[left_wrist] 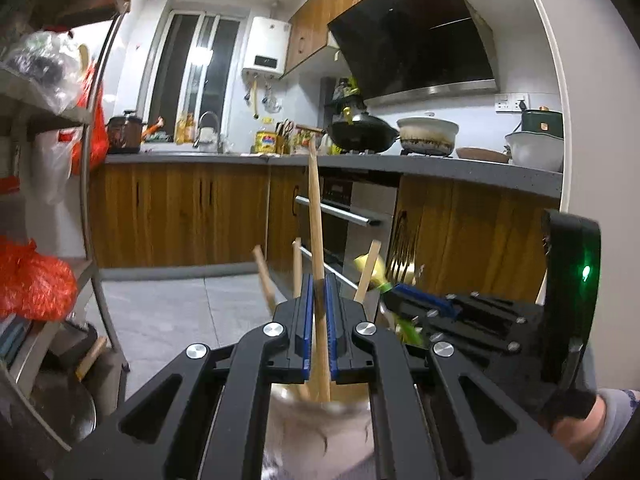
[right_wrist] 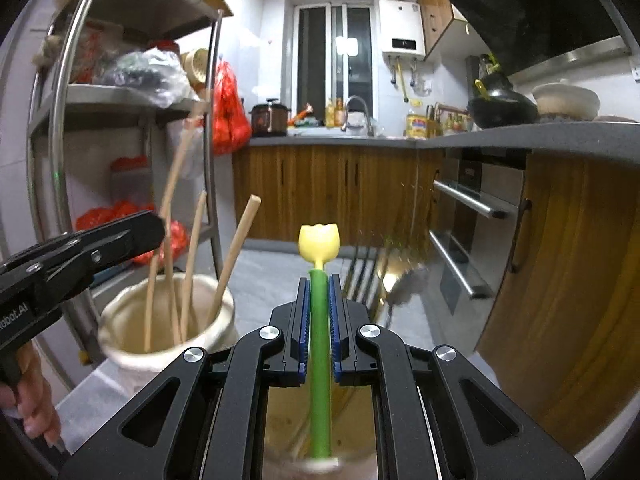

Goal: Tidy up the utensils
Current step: 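Drop chopstick into large holder with left tool while right tool drops green spoon in small holder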

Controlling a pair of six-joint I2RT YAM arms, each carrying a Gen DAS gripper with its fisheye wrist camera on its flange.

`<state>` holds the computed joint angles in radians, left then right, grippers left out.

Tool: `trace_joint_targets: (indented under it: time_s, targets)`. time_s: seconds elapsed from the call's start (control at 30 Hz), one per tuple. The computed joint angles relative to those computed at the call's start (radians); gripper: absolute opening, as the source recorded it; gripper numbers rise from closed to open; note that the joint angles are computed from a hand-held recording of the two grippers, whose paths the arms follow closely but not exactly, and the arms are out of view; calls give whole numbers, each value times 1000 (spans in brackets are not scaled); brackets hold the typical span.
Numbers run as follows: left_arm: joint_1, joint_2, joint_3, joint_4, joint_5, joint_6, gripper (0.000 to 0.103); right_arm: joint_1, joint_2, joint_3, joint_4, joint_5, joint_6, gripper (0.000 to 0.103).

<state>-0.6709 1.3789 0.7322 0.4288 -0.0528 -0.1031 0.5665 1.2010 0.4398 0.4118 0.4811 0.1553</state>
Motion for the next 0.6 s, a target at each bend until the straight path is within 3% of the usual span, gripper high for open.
trace_joint_targets:
  time_s: [0.2, 0.57, 0.6]
  targets:
    - [-32, -42, -56, -14, -57, 7, 6, 41, -78, -19, -116, 11, 57, 10]
    - [-30, -47, -63, -14, -65, 0, 6, -3, -56, -21, -132, -93, 64, 10]
    - [-29, -49, -66, -13, -64, 2, 6, -4, -61, -23, -136, -98, 64, 14]
